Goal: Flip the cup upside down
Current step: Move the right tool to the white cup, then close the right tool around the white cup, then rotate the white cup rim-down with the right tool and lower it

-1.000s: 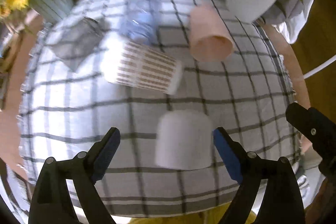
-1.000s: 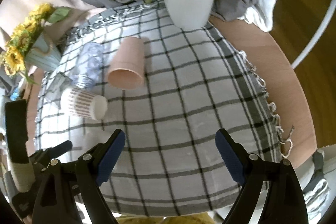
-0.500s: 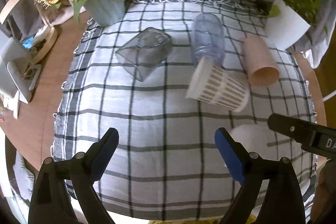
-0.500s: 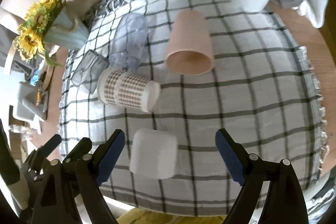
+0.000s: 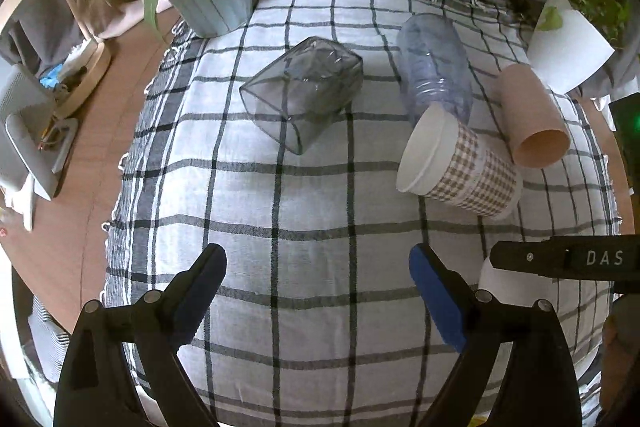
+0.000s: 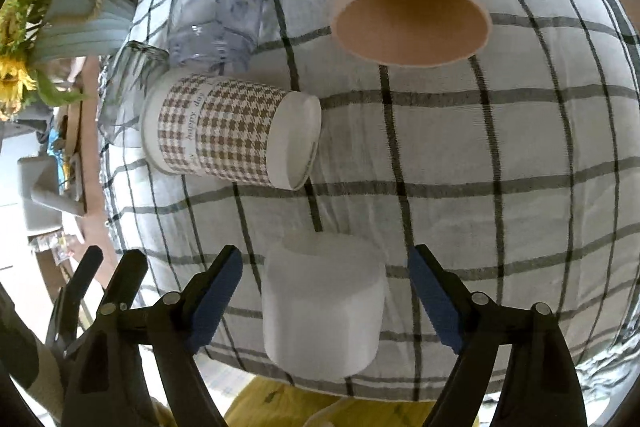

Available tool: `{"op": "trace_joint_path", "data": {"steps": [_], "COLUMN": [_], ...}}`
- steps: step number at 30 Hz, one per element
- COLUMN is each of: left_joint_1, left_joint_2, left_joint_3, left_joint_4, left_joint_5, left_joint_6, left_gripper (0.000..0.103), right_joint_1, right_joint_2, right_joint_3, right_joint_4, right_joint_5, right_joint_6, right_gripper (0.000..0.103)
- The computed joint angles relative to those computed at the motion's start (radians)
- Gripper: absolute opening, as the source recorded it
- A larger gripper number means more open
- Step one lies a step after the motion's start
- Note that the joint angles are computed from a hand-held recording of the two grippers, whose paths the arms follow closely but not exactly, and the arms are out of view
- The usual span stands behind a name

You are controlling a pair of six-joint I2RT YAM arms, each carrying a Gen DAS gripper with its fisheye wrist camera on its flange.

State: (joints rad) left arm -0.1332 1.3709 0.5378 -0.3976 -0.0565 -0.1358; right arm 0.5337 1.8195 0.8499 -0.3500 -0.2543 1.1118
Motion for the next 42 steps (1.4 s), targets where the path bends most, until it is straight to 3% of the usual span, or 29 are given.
{"op": "trace_joint_path", "data": {"steps": [6, 13, 16, 21, 25, 28, 35, 42], "left_joint_1": [0.019, 0.015, 0.010, -0.015, -0.031, -0.048, -0.067, -0.086], "left_joint_2": [0.026, 0.012, 0.004, -0.018, -0.007, 0.024, 0.019, -0.046], "left_joint_3": [-0.007, -0.023, -0.033, -0.065, -0.087, -0.100, -0.134, -0.154], "left_joint_4": [0.019, 0.025, 0.031, 0.056, 0.086, 0.107, 0.121, 0.108], "left_joint_5": [0.007, 0.007, 0.000, -0.046, -0.077, -0.095, -0.111, -0.133], "left_joint_6": [0.016, 0.027, 0.034, 0.031, 0.023, 0.023, 0.016, 0.020], "left_gripper": [0.094, 0.094, 0.094, 0.094, 0.094, 0.094, 0.094, 0.094], "right_joint_1": [0.012, 0.068, 0.115, 0.220, 0.292, 0.306, 0.400, 0.460], "right_joint_2": [0.049, -0.043, -0.102, -0.167, -0.171, -0.129, -0.084, -0.080], "right_joint_3": [0.021, -0.034, -0.052, -0.060, -0.091, -0.084, -0.063, -0.062], "right_joint_4": [0.006, 0.012, -0.009, -0.079, -0.054, -0.021, -0.063, -0.094], "right_joint_5": [-0.006, 0.095, 0.195, 0.455, 0.639, 0.701, 0.765, 0.737], "right_joint_6": [0.011, 0.066, 0.104, 0.190, 0.269, 0.275, 0.351, 0.425], "right_gripper": [0.067, 0.066, 0.066, 0.066, 0.066, 0.066, 0.067, 0.066]}}
